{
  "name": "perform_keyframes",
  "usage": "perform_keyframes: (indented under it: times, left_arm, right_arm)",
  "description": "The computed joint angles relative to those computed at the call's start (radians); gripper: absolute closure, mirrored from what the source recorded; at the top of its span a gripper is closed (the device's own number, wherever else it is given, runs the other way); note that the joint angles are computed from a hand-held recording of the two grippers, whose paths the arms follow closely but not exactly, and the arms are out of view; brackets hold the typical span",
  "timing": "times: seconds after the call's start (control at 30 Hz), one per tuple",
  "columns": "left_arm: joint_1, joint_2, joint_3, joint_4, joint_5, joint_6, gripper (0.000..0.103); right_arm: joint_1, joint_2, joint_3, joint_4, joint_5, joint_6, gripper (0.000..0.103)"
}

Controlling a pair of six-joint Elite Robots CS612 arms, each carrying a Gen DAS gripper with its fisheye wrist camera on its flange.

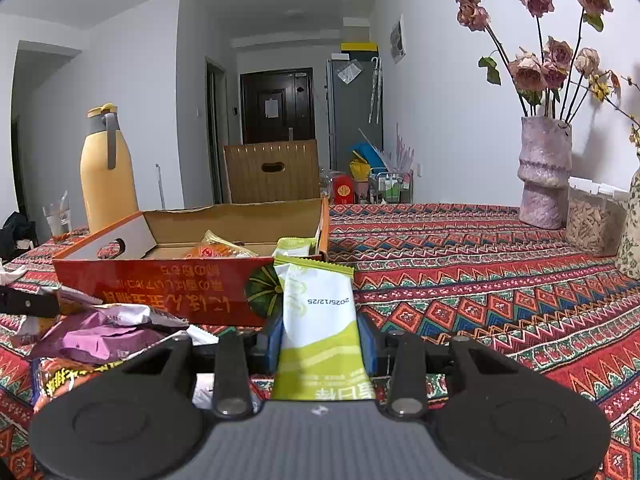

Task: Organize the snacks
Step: 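Carry the white packet into the box with the left gripper while the right carries the green bar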

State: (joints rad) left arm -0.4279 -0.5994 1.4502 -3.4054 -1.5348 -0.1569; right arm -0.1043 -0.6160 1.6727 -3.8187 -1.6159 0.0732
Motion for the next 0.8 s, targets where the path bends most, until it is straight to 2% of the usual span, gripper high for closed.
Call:
perform_keyframes:
  times: [0.37, 0.8]
  left_arm:
    - [-0.008, -0.021, 0.017, -0.052, 0.013, 0.013, 0.071]
    - [-0.023, -0.011, -0.067, -0.05, 0.066, 0.043, 0.071]
  right_arm:
    - [-0.001, -0.008, 0.005, -0.05, 0.009, -0.006, 0.066]
    - [0.01, -0.016, -0.071, -0.044, 0.052, -0.047, 0.066]
